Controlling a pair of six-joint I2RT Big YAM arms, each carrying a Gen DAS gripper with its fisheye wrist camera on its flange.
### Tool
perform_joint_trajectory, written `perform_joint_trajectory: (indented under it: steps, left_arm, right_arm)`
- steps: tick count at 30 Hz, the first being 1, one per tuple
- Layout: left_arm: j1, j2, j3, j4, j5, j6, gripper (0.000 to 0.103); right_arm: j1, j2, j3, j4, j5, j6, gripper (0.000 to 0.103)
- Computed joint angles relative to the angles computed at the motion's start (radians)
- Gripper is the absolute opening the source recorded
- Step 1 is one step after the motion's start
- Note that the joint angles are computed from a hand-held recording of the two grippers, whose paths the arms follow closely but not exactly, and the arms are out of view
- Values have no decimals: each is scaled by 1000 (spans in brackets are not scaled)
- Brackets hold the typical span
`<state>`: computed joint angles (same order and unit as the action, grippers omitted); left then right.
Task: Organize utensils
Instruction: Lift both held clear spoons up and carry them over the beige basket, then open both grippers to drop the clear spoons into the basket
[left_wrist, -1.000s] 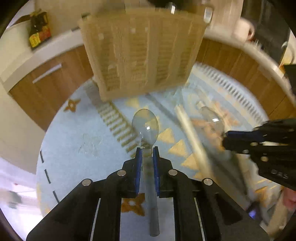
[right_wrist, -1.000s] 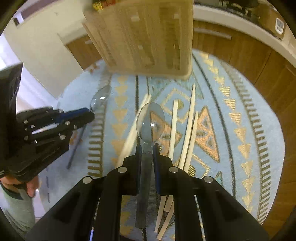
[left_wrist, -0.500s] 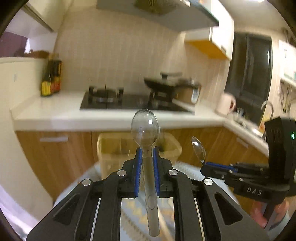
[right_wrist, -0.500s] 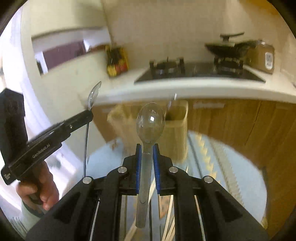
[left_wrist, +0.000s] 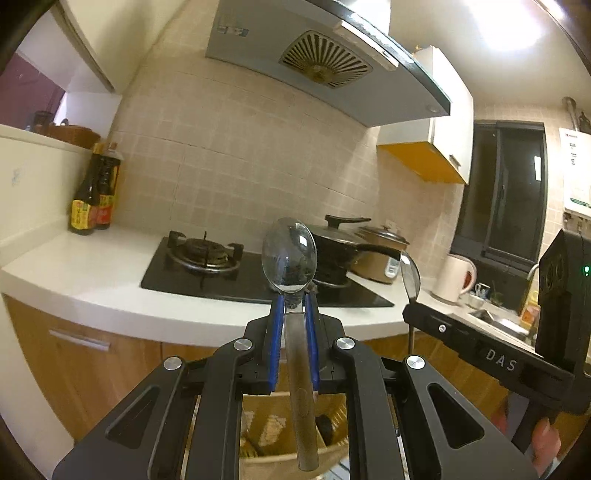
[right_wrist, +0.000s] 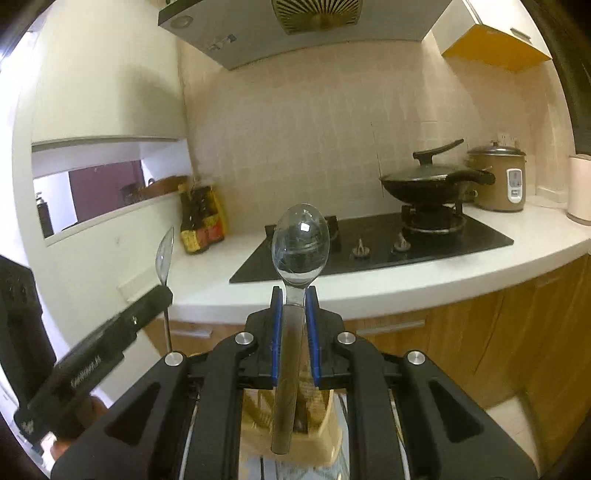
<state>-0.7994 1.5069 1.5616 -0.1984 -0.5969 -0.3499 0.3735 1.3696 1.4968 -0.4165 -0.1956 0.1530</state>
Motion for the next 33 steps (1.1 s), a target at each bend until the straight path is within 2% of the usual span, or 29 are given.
perform_joint_trajectory:
  steps: [5,12,17,21,23,24,29,31,33]
  left_arm:
    - [28,30,-6,38,-2,3,10]
    - [35,49,-36,81,-15,19,10]
    - [36,47,-58,95,-13,9,11]
    - [34,36,-79,95,1,-3,11]
    - [31,22,-96,95,7,-8,12]
    - [28,16,-103,92,8,-8,17]
    - [2,-30,-145,97,-9,2,36]
    - [-11,-64,-179,104,11,-23,49]
    - [-25,-95,-212,115,30,-49,53]
  right_arm:
    - [23,53,-4,77,57,-19,10]
    - [33,74,-57,158,101,-36,10]
    - [23,70,-91,187,73,-46,10]
    - [30,45,-137,228,86,-71,11]
    - [29,34,-148,216,72,-73,11]
    - [29,27,-153,206,68,-76,12]
    - [16,-28,-194,164,33,-82,30]
    - [9,-56,-204,109,10,-103,38]
    - [5,-87,-227,83,4,-112,60]
